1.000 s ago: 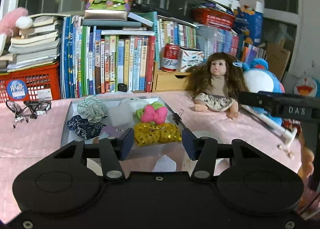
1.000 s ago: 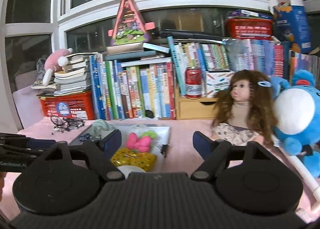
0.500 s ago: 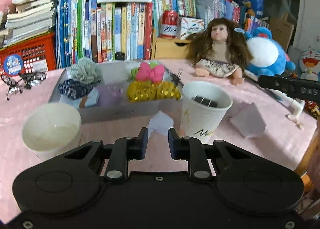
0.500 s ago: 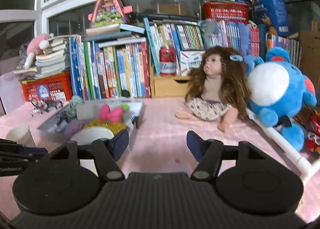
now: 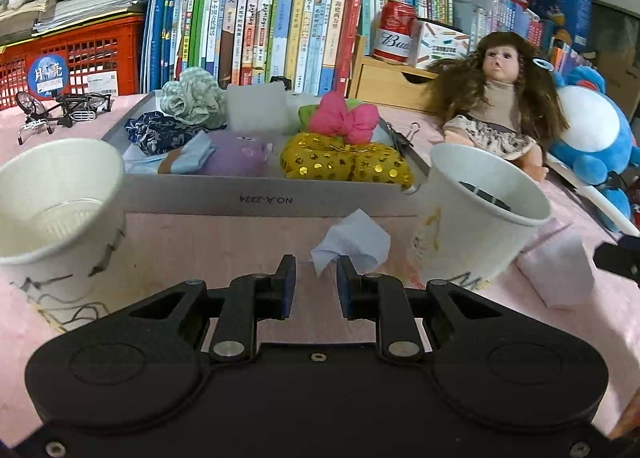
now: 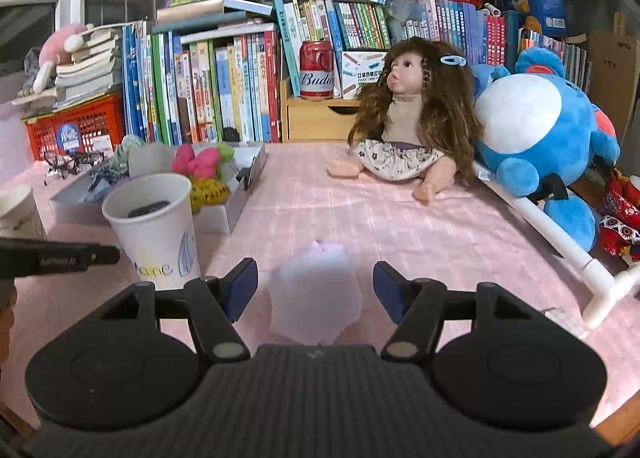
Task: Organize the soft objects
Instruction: 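Move the left tool to the light blue tissue while the right tool approaches the pale pink sock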
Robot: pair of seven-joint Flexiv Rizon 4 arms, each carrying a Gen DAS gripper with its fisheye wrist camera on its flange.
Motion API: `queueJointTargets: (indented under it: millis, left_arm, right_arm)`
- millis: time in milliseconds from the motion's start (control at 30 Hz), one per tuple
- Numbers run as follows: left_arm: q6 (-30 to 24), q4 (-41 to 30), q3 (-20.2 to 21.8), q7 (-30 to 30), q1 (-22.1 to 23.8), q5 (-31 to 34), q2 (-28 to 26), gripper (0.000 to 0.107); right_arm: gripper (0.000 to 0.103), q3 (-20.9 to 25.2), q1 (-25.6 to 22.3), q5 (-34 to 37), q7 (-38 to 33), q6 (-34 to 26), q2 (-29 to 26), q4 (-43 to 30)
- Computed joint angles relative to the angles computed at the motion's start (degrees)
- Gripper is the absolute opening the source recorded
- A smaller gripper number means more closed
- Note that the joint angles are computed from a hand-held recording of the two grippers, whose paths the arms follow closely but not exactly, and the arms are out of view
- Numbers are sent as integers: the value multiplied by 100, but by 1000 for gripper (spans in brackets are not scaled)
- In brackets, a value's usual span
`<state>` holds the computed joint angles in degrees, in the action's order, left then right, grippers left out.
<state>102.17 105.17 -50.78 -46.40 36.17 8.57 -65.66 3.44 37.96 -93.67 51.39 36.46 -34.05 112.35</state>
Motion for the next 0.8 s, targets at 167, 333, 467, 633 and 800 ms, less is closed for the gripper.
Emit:
queueJointTargets:
  millis: [167,333,467,633,800]
  left_arm:
    - [131,-161,79,26,-155,123,-91,21]
    - [11,-248,159,-19,-270,16,-30,10]
    - [28,-140,162,60,-228,70,22,10]
    - [41,153,143,77,-41,108,174,10]
    - [63,579,32,165,369,275,315,10]
  right_arm:
    - [71,-11,-54,-58,96,112,-39,8]
    - [71,-27,-105,-95,77,209,-74,-3]
    - [71,-38,-132,-128,97,278,-99,-15]
    - [70,-47,-146,-159,57,335,-121,-41]
    - [70,-63,-150,-172,-6,387,-169,-92]
